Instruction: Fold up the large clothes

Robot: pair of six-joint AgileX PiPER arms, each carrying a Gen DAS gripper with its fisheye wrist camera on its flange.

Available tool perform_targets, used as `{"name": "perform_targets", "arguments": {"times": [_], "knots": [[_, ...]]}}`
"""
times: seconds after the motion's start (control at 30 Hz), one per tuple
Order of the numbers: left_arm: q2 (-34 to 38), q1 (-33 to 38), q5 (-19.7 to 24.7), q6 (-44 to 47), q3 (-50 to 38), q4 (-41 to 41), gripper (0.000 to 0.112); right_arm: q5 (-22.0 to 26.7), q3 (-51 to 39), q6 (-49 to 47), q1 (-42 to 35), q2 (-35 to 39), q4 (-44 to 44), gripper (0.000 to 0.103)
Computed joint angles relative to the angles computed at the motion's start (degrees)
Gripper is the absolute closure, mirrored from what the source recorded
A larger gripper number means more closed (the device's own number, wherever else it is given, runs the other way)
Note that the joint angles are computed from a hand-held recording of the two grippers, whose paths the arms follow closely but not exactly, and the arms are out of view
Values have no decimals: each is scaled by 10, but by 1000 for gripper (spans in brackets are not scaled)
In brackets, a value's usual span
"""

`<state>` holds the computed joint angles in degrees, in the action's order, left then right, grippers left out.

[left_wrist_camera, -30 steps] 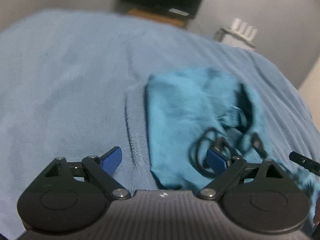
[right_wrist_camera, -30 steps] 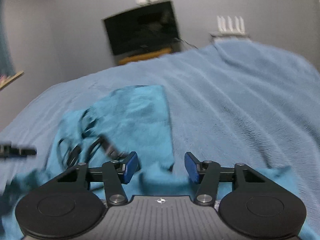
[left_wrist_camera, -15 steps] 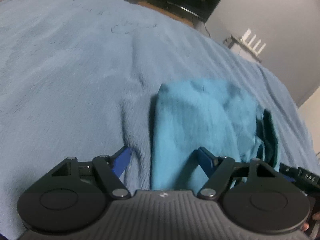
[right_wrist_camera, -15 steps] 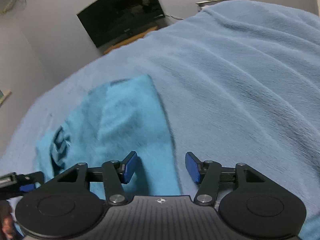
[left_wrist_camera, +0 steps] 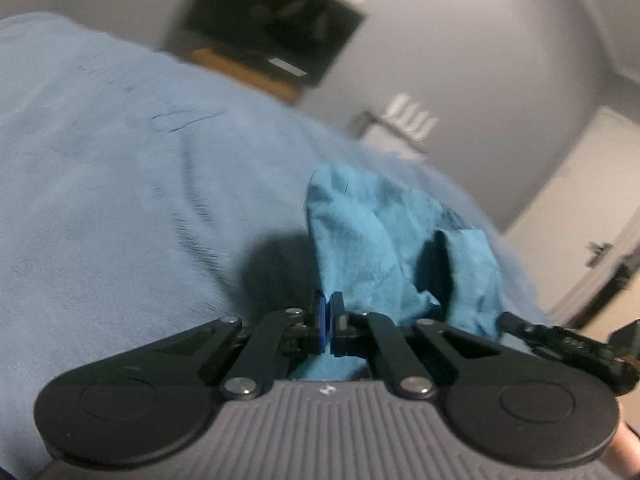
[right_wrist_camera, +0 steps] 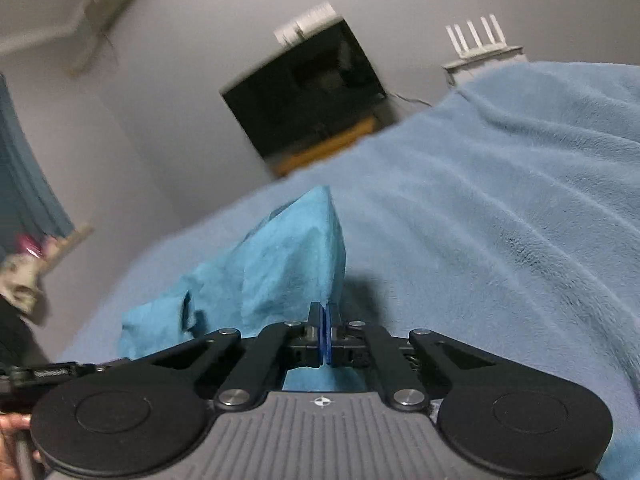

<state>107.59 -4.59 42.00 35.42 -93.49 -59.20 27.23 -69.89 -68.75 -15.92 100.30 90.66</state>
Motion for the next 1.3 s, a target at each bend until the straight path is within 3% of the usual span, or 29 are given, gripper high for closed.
{"name": "perform_targets", "arguments": {"times": [0.1,0.23,0.5,0.57,0.63,0.7,0.73,0.77,0.8,0.83,0.87,0.93,1.07,1.1,1.2,1.23,1.3], "knots": [[-71,14,20,77,85,-55,112,49,102,-92,-33,-84,60,101],[-167,44,53,131,195,-80,112,126,215,-121,-104,-196,37,102],[-322,88,85,79,356,73,112,288,337,-26,-336,-391,-179,99],[-356,107,94,45,378,111,112,325,347,-5,-399,-422,-212,91],[-394,129,97,11,397,132,112,363,349,20,-457,-442,-231,90],[-431,154,112,5,415,127,111,395,354,32,-486,-472,-235,76],[-450,150,113,-5,419,130,99,401,359,39,-485,-491,-235,66],[-469,129,97,-28,422,145,82,389,363,51,-461,-509,-233,61],[-484,99,75,-56,426,164,70,354,367,71,-414,-528,-240,59],[-504,60,46,-94,435,188,49,307,373,94,-356,-550,-252,59],[-522,6,5,-144,445,221,42,259,378,110,-299,-566,-267,59],[-551,-100,-44,-258,449,314,41,175,388,129,-184,-591,-302,59],[-515,-302,-101,-474,436,541,41,50,403,320,45,-642,-522,58],[-499,-342,-97,-508,432,599,41,40,403,372,82,-640,-579,58],[-452,-457,-25,-630,419,770,41,51,392,543,163,-601,-751,56],[-434,-486,1,-670,423,813,41,56,390,600,184,-584,-808,57],[-430,-505,4,-710,444,844,41,66,388,715,209,-557,-886,57]]}}
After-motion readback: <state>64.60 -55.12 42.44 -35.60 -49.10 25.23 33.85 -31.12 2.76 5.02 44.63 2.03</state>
